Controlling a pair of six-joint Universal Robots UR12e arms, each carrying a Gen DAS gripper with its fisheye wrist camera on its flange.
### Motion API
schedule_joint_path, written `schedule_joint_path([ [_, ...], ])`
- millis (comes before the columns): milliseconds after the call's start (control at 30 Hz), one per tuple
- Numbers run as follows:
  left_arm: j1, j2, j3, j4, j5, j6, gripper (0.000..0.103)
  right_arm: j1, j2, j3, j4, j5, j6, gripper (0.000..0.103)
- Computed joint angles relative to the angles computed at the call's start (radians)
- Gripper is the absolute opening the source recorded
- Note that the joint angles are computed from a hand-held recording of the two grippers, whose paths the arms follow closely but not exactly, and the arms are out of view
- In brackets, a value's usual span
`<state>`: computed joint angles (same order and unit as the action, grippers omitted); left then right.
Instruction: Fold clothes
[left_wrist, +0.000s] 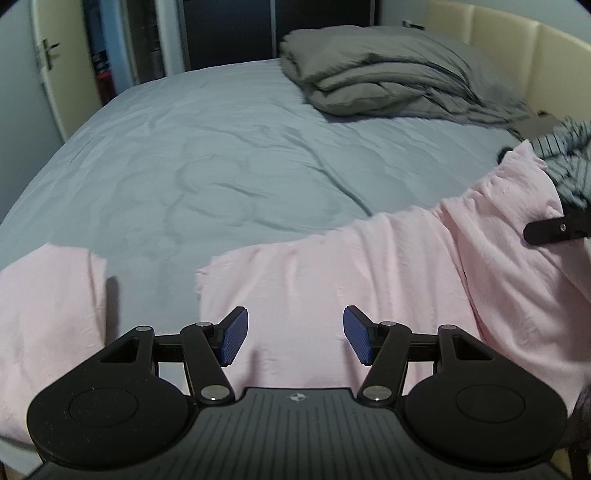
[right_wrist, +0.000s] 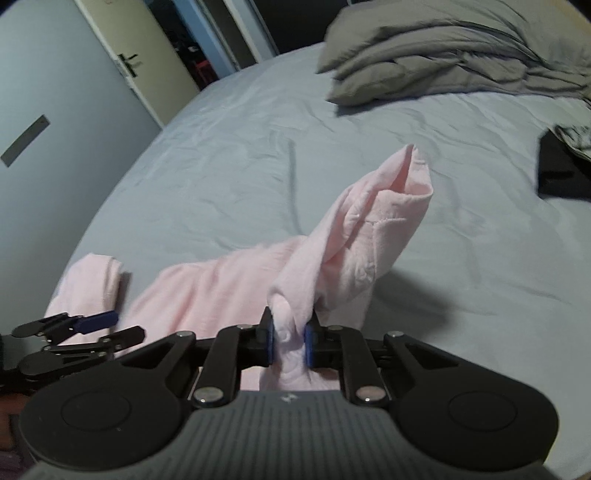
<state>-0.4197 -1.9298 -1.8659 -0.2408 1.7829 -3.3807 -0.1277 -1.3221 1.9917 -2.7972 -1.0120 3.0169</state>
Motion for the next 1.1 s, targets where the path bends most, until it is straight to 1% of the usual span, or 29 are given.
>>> schedule_joint_path([
  [67, 0.012, 0.011, -0.012, 0.004, -0.013, -0.021, 0.052, 0.015, -0.002, -0.004, -0.006, 0.007, -0.001, 0.017],
  [100, 0.018, 0.016, -0.018, 0.004, -0.019, -0.031, 0.048, 0.023, -0.002, -0.007, -0.007, 0.011, -0.002, 0.017],
  [167, 0.028, 0.024, -0.028, 0.003, -0.025, -0.050, 0.046, 0.038, -0.001, -0.013, -0.005, 0.023, -0.001, 0.017],
  [233, 0.037, 0.033, -0.039, 0.006, -0.027, -0.067, 0.041, 0.053, 0.001, -0.021, -0.001, 0.037, -0.001, 0.017],
  [400, 0.058, 0.052, -0.065, 0.017, -0.035, -0.104, 0.041, 0.102, 0.014, -0.049, 0.023, 0.060, -0.024, 0.017],
  [533, 0.073, 0.067, -0.087, 0.031, -0.043, -0.132, 0.041, 0.145, 0.028, -0.068, 0.072, 0.067, -0.076, 0.017],
  [667, 0.085, 0.080, -0.109, 0.047, -0.052, -0.147, 0.040, 0.186, 0.056, -0.088, 0.124, 0.054, -0.122, 0.017],
  [800, 0.091, 0.089, -0.123, 0.048, -0.057, -0.142, 0.039, 0.217, 0.080, -0.097, 0.140, 0.039, -0.174, 0.018],
  [867, 0.094, 0.093, -0.128, 0.046, -0.061, -0.142, 0.039, 0.227, 0.089, -0.099, 0.147, 0.044, -0.202, 0.022],
  [1000, 0.097, 0.102, -0.135, 0.039, -0.054, -0.149, 0.036, 0.237, 0.110, -0.102, 0.139, 0.055, -0.201, 0.030],
  [1100, 0.099, 0.108, -0.141, 0.044, -0.045, -0.161, 0.036, 0.235, 0.116, -0.105, 0.167, 0.079, -0.211, 0.039],
])
